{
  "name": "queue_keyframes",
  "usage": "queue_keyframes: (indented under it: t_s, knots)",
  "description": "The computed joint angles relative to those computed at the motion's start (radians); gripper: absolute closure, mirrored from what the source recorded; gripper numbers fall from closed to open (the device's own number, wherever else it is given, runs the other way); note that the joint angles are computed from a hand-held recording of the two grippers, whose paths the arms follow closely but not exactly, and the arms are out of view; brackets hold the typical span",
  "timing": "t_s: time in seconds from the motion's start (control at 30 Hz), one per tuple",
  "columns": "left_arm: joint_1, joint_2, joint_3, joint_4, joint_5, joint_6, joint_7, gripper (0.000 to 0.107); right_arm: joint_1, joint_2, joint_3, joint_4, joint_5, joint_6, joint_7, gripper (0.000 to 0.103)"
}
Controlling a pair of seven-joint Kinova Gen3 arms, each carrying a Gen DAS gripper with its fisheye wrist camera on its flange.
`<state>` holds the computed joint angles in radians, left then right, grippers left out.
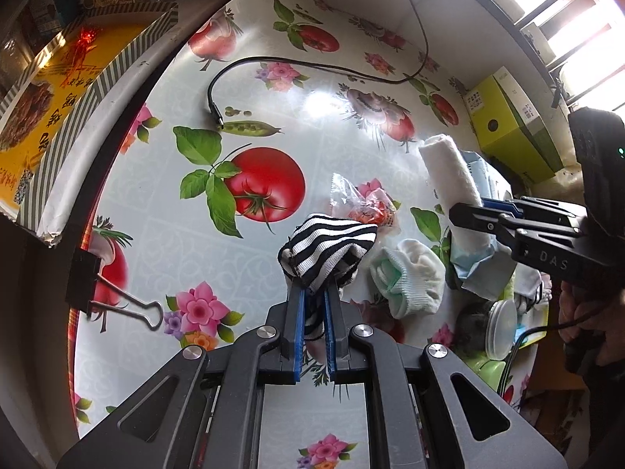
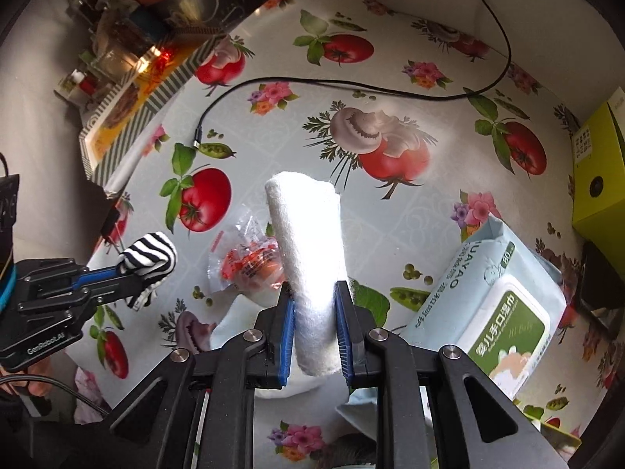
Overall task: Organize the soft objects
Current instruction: 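Carry the striped sock with the left gripper while the right gripper carries the white towel to the box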
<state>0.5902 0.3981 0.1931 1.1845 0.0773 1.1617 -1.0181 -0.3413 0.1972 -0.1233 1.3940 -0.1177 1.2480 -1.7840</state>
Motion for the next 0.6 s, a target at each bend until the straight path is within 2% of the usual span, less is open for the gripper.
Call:
queue_keyframes:
  t_s: [0.27, 0.6]
  knots:
    - [0.042, 0.004, 0.006, -0.067, -0.023, 0.034, 0.011, 0.099, -0.001, -0.147, -0.013, 0.11, -0.067, -0.051, -0.084, 0.085]
    - [0.114, 0.021, 0.005, -0.18, -0.067, 0.098, 0.007, 0.099, 0.002, -0.31, -0.033, 0.188, -0.059, -0.058, -0.194, 0.085]
